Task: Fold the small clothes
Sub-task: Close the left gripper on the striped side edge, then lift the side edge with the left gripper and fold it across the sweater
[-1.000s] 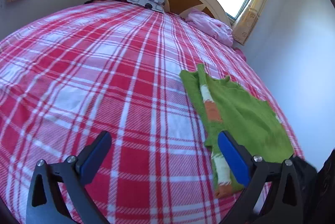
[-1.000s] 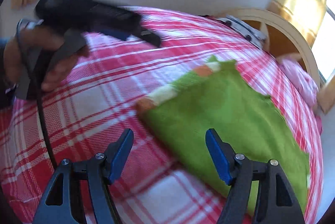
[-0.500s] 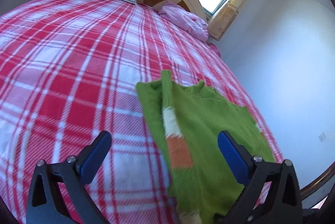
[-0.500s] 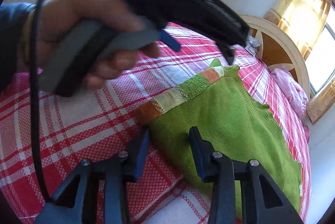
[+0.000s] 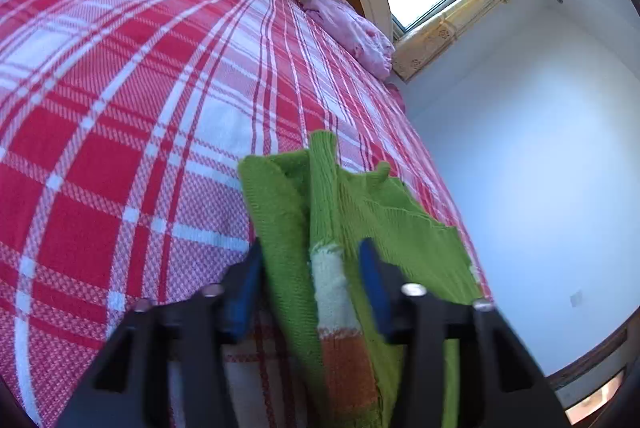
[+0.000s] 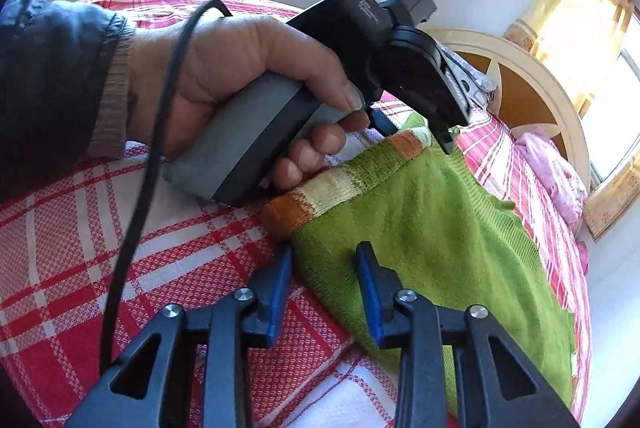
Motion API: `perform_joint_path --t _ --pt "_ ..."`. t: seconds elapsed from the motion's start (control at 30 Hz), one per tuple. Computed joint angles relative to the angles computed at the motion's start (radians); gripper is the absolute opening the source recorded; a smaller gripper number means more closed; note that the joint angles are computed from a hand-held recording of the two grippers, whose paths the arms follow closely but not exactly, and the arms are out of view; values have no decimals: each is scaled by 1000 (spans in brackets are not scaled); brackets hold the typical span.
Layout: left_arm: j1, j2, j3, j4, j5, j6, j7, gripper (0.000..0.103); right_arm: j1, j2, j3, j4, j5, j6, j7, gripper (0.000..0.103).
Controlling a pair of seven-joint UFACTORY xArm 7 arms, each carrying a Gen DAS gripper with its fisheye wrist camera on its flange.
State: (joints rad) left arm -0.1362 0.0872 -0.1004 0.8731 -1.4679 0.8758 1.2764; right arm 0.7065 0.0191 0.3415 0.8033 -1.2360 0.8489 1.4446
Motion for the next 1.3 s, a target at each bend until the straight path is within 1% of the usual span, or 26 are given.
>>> perform_joint_path --t 0.03,0.07,0.13,0.17,0.2,0.3,0.43,0.57,0.67,0.83,0.9,1.0,1.13,1.2,1.23,1.3 --pt "-3 4 -2 3 19 -3 -18 23 3 4 3 4 2 4 -5 23" --pt "-6 2 -5 3 29 -7 -19 20 6 8 5 8 7 3 -17 18" --pt "-14 -16 -10 -9 35 -33 -8 17 2 -4 -2 4 25 -20 -26 12" --pt "-17 -19 -9 -11 34 -38 -7 16 -2 -16 -4 -3 32 -38 -16 11" --pt "-14 -20 -6 -12 29 -29 -8 15 -10 -39 -8 -19 34 -68 0 11" --pt "16 -15 16 -16 -10 71 6 14 -43 -109 -6 -69 22 -137 69 11" --pt "13 -20 11 -13 -12 73 -6 14 -78 -159 16 -107 8 -189 120 10" --pt "28 1 20 11 6 135 -44 14 -128 -261 22 -182 -13 -274 187 10" --pt "37 8 20 21 8 163 -76 14 -184 -328 22 -233 -39 -353 245 9" --pt "45 -18 18 11 -39 221 -130 14 -255 -424 41 -300 -50 -445 299 9" --pt "31 -52 12 3 -55 217 -138 14 -283 -471 41 -327 -46 -482 309 9" --pt "-2 -99 3 -4 -83 198 -154 14 -307 -564 41 -376 -11 -519 301 8" --pt "-44 -127 -3 7 -103 170 -166 14 -349 -683 44 -440 18 -574 302 8" --pt "-68 -140 -11 14 -104 148 -181 14 -353 -756 27 -484 53 -597 279 7" --pt "-79 -138 -14 24 -106 133 -184 14 -347 -800 14 -512 79 -602 262 6" --pt "-96 -142 -18 32 -110 121 -192 14 -331 -865 -6 -554 130 -604 223 6"
